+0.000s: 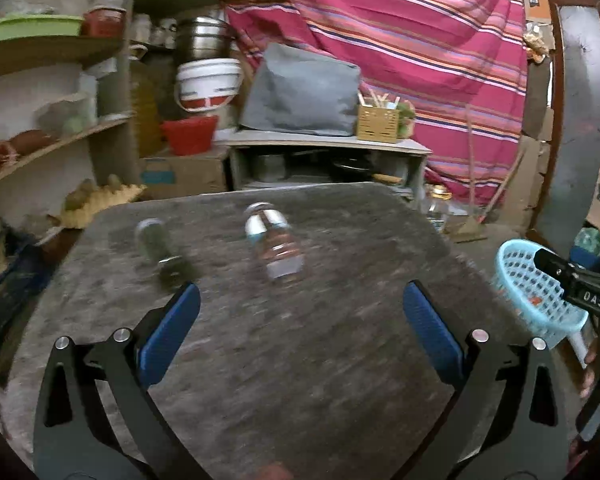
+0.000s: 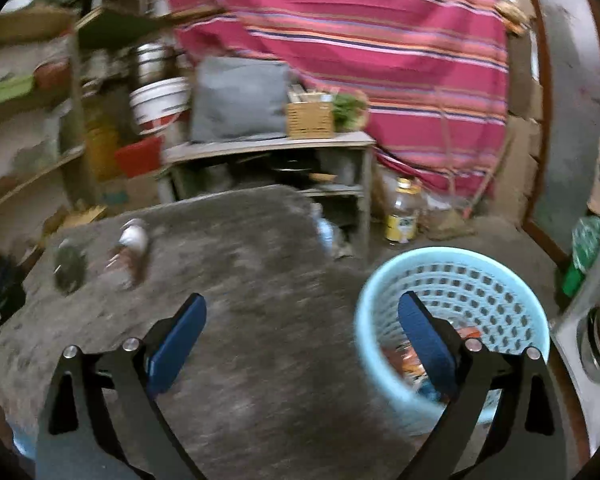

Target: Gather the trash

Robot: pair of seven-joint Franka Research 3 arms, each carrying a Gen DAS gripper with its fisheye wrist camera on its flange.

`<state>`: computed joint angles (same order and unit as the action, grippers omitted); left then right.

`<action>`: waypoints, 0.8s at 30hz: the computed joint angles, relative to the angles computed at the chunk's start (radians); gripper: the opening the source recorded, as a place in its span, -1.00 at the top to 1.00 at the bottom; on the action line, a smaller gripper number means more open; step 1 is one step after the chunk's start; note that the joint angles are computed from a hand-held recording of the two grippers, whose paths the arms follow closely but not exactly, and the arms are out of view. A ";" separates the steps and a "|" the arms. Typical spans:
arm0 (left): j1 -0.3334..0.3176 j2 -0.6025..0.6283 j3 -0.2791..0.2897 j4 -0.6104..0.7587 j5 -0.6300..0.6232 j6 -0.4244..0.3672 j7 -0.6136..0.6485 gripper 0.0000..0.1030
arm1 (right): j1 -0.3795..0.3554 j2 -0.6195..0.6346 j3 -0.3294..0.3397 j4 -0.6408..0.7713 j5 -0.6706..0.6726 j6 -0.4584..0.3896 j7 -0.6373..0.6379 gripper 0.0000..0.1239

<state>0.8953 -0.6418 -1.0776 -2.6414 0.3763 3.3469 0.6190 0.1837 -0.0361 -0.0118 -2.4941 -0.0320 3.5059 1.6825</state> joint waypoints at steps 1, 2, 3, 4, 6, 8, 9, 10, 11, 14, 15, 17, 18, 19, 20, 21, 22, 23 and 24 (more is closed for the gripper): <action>-0.027 -0.016 0.028 -0.024 0.001 0.000 0.002 -0.90 | 0.007 -0.013 0.011 -0.019 0.010 0.006 -0.012 -0.53; -0.059 -0.036 0.059 -0.055 -0.001 -0.002 0.002 -0.90 | 0.020 -0.032 0.021 -0.046 0.013 0.014 -0.013 -0.53; -0.091 -0.062 0.087 -0.089 -0.004 -0.003 0.000 -0.90 | 0.032 -0.044 0.020 -0.066 0.007 0.019 -0.004 -0.56; -0.113 -0.076 0.108 -0.108 -0.004 -0.005 0.002 -0.90 | 0.048 -0.061 0.023 -0.091 0.007 0.026 0.005 -0.60; -0.155 -0.107 0.146 -0.149 -0.006 -0.011 0.003 -0.90 | 0.073 -0.088 0.029 -0.134 0.020 0.040 0.000 -0.60; -0.204 -0.114 0.196 -0.182 -0.003 -0.009 0.010 -0.90 | 0.067 -0.123 0.102 -0.177 0.148 0.055 -0.101 -0.60; -0.229 -0.112 0.222 -0.194 -0.004 -0.009 0.014 -0.90 | 0.073 -0.129 0.111 -0.185 0.179 0.058 -0.127 -0.60; -0.247 -0.109 0.240 -0.201 -0.005 -0.010 0.019 -0.90 | 0.070 -0.143 0.146 -0.198 0.243 0.067 -0.176 -0.60; -0.267 -0.110 0.261 -0.212 -0.008 -0.011 0.023 -0.90 | 0.071 -0.154 0.168 -0.205 0.293 0.070 -0.210 -0.60; -0.280 -0.136 0.266 -0.235 -0.017 -0.008 0.033 -0.90 | 0.068 -0.177 0.240 -0.217 0.458 0.083 -0.302 -0.60; -0.279 -0.150 0.261 -0.242 -0.021 -0.009 0.033 -0.90 | 0.061 -0.179 0.271 -0.214 0.524 0.087 -0.341 -0.60; -0.289 -0.158 0.270 -0.252 -0.023 -0.011 0.035 -0.90 | 0.060 -0.174 0.302 -0.200 0.610 0.092 -0.400 -0.60; -0.295 -0.161 0.273 -0.256 -0.024 -0.012 0.035 -0.91 | 0.063 -0.168 0.306 -0.189 0.637 0.092 -0.424 -0.60; -0.303 -0.156 0.284 -0.259 -0.024 -0.010 0.038 -0.91 | 0.057 -0.162 0.335 -0.178 0.700 0.099 -0.472 -0.60; -0.313 -0.149 0.296 -0.262 -0.023 -0.009 0.043 -0.91 | 0.059 -0.158 0.346 -0.169 0.740 0.103 -0.505 -0.60; -0.318 -0.141 0.306 -0.263 -0.022 -0.007 0.049 -0.91 | 0.068 -0.155 0.346 -0.167 0.759 0.112 -0.520 -0.60; -0.322 -0.135 0.312 -0.265 -0.025 -0.005 0.052 -0.90 | 0.088 -0.155 0.329 -0.173 0.745 0.121 -0.512 -0.60; -0.321 -0.134 0.312 -0.267 -0.030 -0.004 0.053 -0.91 | 0.104 -0.151 0.316 -0.175 0.740 0.133 -0.509 -0.60; -0.316 -0.135 0.308 -0.269 -0.036 -0.003 0.053 -0.91 | 0.115 -0.143 0.314 -0.176 0.751 0.157 -0.522 -0.60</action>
